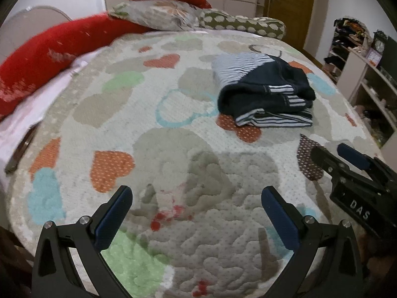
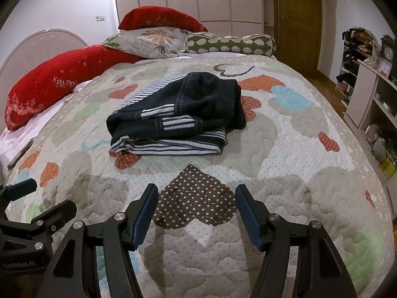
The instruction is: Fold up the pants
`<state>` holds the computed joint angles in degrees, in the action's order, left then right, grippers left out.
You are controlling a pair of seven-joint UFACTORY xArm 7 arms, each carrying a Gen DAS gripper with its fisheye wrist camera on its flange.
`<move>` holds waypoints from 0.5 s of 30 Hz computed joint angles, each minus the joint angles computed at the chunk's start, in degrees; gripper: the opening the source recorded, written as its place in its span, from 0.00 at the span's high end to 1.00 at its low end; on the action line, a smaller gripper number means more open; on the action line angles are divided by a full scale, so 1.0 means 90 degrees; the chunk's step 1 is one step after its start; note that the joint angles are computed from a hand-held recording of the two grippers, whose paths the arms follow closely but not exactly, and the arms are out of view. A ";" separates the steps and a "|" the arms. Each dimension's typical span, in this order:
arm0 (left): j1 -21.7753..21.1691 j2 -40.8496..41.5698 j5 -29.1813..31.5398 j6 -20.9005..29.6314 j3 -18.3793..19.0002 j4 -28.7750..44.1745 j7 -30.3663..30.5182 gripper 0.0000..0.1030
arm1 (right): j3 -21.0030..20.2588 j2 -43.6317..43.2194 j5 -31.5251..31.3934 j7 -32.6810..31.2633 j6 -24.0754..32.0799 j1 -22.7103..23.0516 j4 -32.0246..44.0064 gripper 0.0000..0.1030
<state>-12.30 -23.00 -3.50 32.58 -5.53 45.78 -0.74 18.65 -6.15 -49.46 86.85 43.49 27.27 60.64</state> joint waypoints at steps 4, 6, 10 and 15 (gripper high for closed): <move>-0.0414 0.0514 -0.1242 0.0465 0.0679 0.0701 0.0900 0.00 | -0.0187 -0.0317 0.0219 0.0034 -0.0462 -0.0187 -0.0273 0.33; -0.0448 0.0822 -0.1941 0.0686 0.0859 0.1121 0.1311 0.00 | -0.0308 -0.0556 0.0334 0.0141 -0.0979 -0.0424 -0.0502 0.29; -0.0299 0.1926 -0.3107 0.1271 0.0968 0.2442 0.1760 0.00 | -0.0784 -0.0631 0.1260 -0.0381 -0.2318 -0.0833 -0.0790 0.22; 0.0069 0.3330 -0.3522 0.1876 0.0610 0.3959 0.1771 0.00 | -0.1473 0.0068 0.3558 -0.1934 -0.3572 -0.0849 -0.0710 0.22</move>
<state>-11.68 6.97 -35.19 49.47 -0.04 81.41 15.20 5.40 -5.54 -17.44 69.44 11.35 19.63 54.25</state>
